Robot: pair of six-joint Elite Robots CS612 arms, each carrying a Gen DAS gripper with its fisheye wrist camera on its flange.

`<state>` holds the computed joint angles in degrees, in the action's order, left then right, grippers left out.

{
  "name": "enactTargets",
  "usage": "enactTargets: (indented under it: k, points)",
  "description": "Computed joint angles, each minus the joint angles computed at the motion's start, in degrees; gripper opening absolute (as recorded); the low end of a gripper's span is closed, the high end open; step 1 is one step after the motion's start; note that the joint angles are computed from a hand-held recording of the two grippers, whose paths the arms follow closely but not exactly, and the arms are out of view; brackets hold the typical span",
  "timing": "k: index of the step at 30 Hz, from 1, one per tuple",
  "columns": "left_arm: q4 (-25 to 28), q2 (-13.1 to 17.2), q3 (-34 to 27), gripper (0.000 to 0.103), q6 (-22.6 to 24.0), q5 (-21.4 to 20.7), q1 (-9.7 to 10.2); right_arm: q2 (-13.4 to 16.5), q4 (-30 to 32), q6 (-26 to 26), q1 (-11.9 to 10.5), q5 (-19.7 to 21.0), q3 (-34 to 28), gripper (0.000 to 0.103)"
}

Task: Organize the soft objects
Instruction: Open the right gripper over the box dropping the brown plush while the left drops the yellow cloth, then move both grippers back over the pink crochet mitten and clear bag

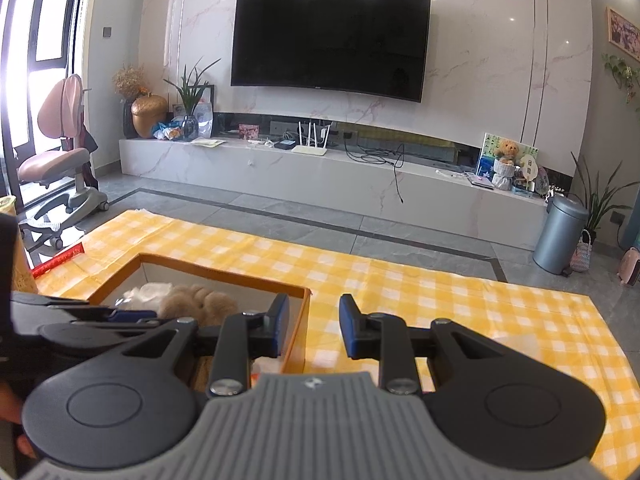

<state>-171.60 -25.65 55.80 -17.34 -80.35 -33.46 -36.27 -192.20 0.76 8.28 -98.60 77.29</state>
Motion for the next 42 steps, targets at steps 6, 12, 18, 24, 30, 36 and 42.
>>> enactTargets:
  k: [6, 12, 18, 24, 30, 36, 42]
  points:
    - [-3.70, -1.27, 2.34, 0.032, -0.21, 0.24, -0.16, -0.01, 0.51, 0.40, -0.03, -0.14, -0.04, 0.026]
    - [-8.75, -3.56, 5.41, 0.054, 2.76, 3.17, -1.23, -0.47, -0.12, 0.39, 0.14, -0.95, 0.50, 0.027]
    - [-12.41, -6.04, 9.06, 0.055, 6.01, 4.71, -1.96, -1.65, -3.79, -0.82, 0.30, -1.57, 2.58, 0.030]
    - [-23.29, -7.36, 11.94, 0.083, 4.87, 10.10, -3.46, -3.63, -9.01, -1.53, 0.21, -2.89, 5.59, 0.031]
    - [-28.50, -8.08, 13.30, 0.089, 4.36, 12.43, -4.52, -5.32, -11.05, -1.33, -0.53, -2.95, 8.33, 0.037]
    - [-30.15, -9.72, 15.34, 0.089, -0.61, 13.68, -5.00, -6.21, -12.97, 0.18, -1.31, -5.18, 9.99, 0.051]
    - [-33.87, -10.28, 16.50, 0.098, 2.99, 12.90, -6.01, -7.78, -14.24, 3.49, -2.94, -8.77, 12.56, 0.062]
